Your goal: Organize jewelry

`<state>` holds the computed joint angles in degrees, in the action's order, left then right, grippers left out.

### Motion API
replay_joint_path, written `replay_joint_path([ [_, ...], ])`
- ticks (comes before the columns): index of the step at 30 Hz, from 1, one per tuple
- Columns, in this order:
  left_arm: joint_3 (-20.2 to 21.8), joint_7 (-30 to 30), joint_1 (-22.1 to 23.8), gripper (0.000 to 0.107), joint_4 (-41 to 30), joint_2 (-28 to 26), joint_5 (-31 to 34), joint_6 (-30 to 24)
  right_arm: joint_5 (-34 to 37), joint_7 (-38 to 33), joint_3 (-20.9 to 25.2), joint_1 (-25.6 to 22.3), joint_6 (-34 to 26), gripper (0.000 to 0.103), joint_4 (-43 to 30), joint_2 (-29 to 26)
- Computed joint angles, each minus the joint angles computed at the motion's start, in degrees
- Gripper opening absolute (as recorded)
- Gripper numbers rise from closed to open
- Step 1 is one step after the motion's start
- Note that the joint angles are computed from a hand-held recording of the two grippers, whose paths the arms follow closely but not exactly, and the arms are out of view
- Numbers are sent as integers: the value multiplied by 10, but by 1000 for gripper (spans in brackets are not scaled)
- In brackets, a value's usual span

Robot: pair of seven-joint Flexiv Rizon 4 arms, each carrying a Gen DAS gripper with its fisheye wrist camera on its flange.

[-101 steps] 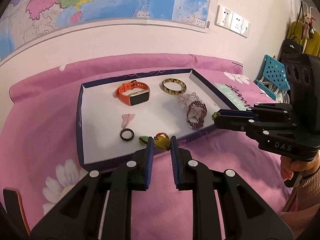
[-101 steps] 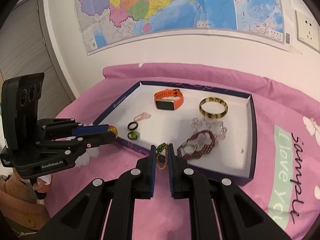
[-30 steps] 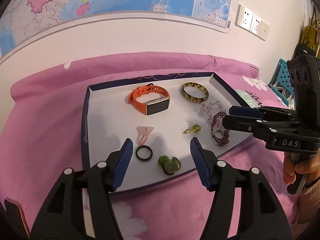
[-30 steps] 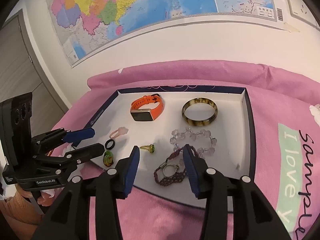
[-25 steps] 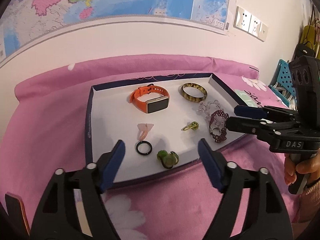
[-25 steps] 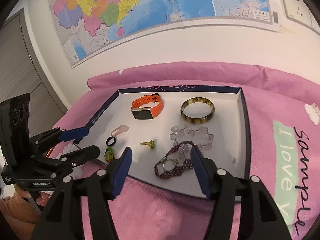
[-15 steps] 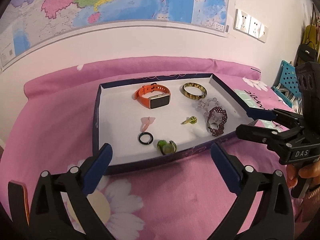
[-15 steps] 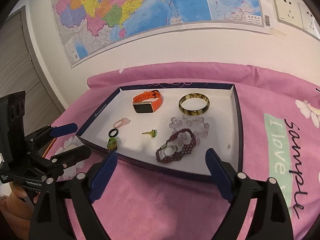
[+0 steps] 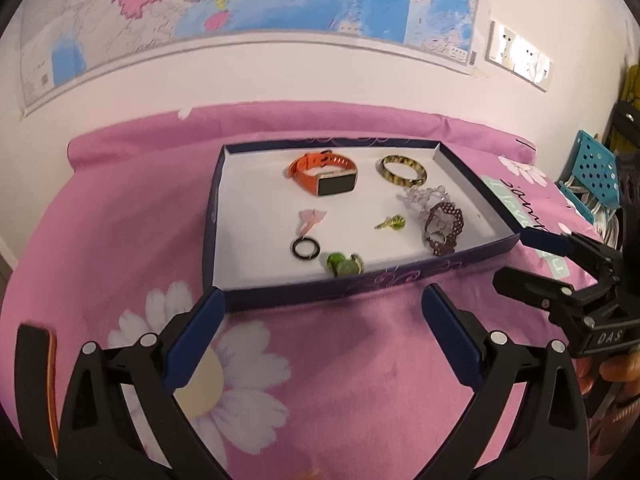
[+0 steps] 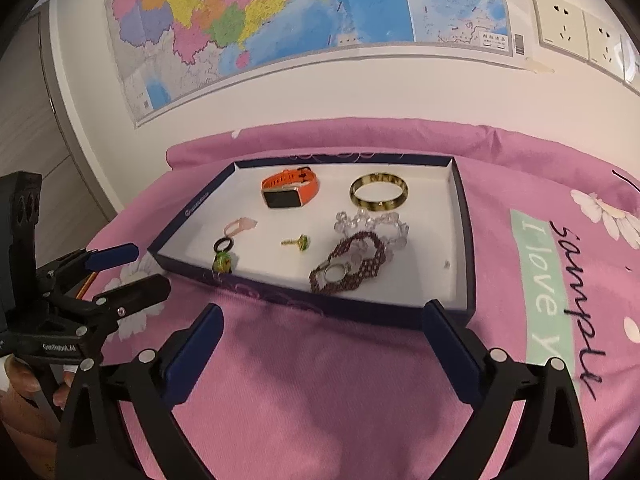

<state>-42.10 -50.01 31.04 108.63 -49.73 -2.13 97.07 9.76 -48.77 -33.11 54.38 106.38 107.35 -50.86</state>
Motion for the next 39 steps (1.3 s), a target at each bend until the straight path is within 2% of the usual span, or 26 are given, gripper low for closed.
replay_joint_path([
  [10, 23, -24, -1, 97, 19, 12, -4, 6, 12, 16, -11, 29, -1, 96, 16, -3],
  [39, 26, -23, -1, 97, 39, 23, 0, 0, 18, 28, -16, 46, 2, 96, 28, -5],
])
